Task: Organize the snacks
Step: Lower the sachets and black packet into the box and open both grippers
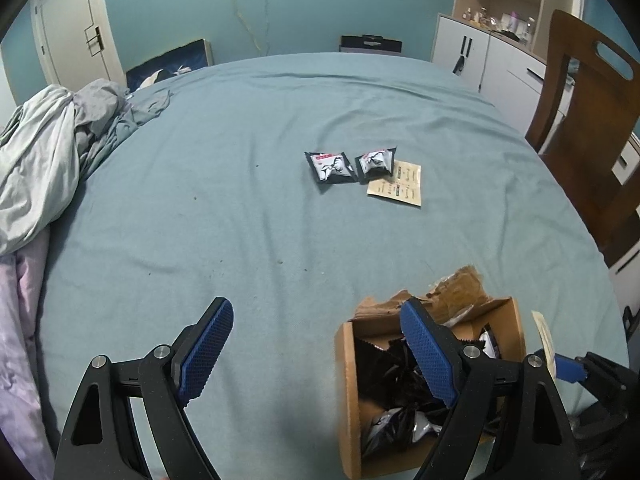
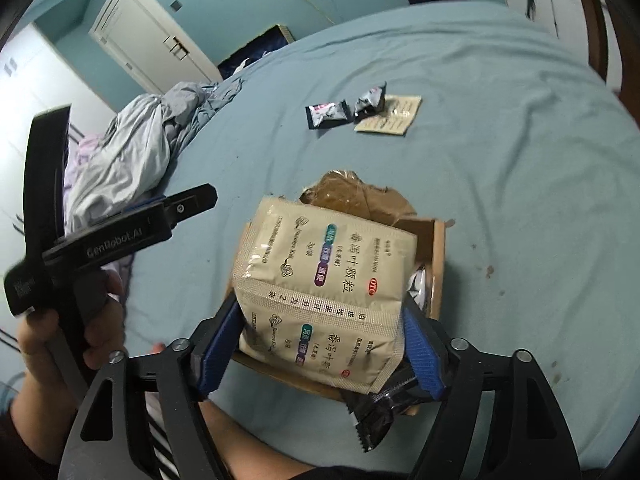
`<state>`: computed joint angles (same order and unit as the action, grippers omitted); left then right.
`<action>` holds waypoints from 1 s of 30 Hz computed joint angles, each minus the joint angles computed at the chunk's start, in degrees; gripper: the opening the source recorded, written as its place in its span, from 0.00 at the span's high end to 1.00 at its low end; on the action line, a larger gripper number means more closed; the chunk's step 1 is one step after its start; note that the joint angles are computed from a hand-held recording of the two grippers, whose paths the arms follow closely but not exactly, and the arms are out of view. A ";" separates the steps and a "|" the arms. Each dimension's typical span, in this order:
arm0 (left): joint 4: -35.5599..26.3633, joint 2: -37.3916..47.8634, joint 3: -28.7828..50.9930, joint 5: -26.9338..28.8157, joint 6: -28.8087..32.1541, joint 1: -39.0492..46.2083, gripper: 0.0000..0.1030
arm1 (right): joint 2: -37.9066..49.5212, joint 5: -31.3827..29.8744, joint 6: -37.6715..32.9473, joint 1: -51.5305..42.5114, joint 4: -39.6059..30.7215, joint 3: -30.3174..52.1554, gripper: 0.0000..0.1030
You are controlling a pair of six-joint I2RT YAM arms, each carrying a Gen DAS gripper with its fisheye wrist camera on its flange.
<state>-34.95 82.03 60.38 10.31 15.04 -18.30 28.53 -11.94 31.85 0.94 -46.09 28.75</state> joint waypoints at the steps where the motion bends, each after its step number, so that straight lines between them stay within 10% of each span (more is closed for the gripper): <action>1: -0.05 -0.06 -0.06 -0.02 0.16 -0.08 0.16 | 0.36 -0.86 -0.20 -1.51 0.29 -0.16 0.26; 17: -0.45 -0.50 -0.36 -0.40 0.22 -0.74 0.16 | -6.32 -6.59 0.36 -7.59 -0.09 -2.58 0.20; 24: -0.38 -2.54 -1.57 -0.43 1.22 -1.38 0.16 | -16.30 -20.41 -3.85 -24.08 -3.48 -2.84 0.19; 30: -0.62 -4.41 -2.18 -1.21 1.80 -2.84 0.16 | -17.71 -14.74 -2.53 -24.39 -5.80 -2.83 0.17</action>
<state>-35.57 77.62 58.20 9.11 16.83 -21.14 10.83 -26.68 29.32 -23.45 -51.89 25.92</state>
